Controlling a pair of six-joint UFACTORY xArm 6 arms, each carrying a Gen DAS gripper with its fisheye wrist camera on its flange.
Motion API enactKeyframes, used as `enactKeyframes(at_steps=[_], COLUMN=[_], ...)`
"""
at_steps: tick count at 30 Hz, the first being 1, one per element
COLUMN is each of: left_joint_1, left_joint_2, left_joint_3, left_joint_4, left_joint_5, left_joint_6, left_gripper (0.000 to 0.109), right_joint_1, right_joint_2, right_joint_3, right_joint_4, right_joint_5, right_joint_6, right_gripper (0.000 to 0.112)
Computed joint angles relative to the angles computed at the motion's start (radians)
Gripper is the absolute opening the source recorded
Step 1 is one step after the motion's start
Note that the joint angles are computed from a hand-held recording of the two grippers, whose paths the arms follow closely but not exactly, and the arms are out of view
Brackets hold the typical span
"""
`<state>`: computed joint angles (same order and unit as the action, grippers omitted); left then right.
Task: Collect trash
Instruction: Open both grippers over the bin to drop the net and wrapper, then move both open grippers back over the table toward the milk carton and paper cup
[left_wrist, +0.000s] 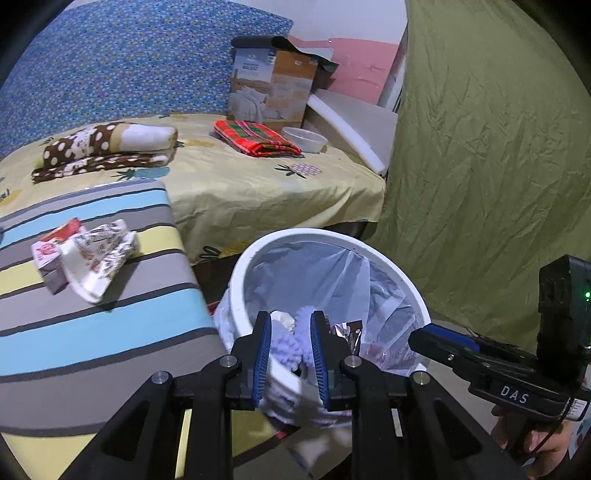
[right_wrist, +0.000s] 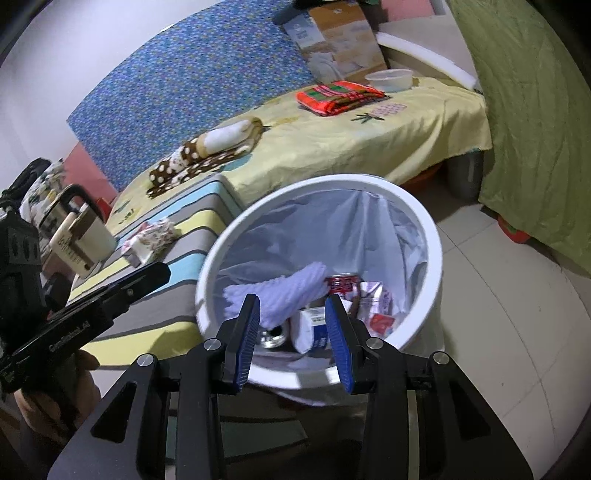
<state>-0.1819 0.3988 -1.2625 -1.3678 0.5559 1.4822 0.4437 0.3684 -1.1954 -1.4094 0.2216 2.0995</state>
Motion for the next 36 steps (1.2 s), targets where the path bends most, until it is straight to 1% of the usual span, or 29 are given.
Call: enactKeyframes(at_steps=[3, 6, 12, 17, 27, 36], left_joint_1=[0.015, 0.026, 0.066, 0.098, 0.159, 0.190], left_joint_2=[-0.034, -0.078, -0.156, -0.198, -0.233, -0.255], left_joint_3=[0.036, 0.086, 0.175, 0.222, 0.272, 0.295], left_joint_4=[-0.017, -0.051, -0.109, -0.141, -0.170, -0.208], left_joint_5=[0.006, -0.005, -0.015, -0.033, -0.071, -0.105], left_joint_6=[0.029, 0.076, 0.147, 0.174, 0.192, 0.221], left_gripper=[0.021, 0.021, 0.021, 0.021, 0.021, 0.021], right_joint_1=[0.013, 0.026, 0.052, 0.074, 0.106, 0.124], right_joint_2=[0.002, 0.006, 0.018, 0.032, 0.071, 0.110], right_joint_3=[-0.016, -0.032, -0.061, -0.084, -0.132, -0.182], right_joint_4=[-0.019, -0.026, -0.012, 0.007, 0.056, 0.081], right_joint_5=[-0.003, -0.010, -0.013, -0.005, -0.029, -0.068], right_joint_6=[-0.002, -0.011, -0.050, -0.088, -0.156, -0.192], right_gripper=[0.039, 0.039, 0.039, 0.039, 0.039, 0.039])
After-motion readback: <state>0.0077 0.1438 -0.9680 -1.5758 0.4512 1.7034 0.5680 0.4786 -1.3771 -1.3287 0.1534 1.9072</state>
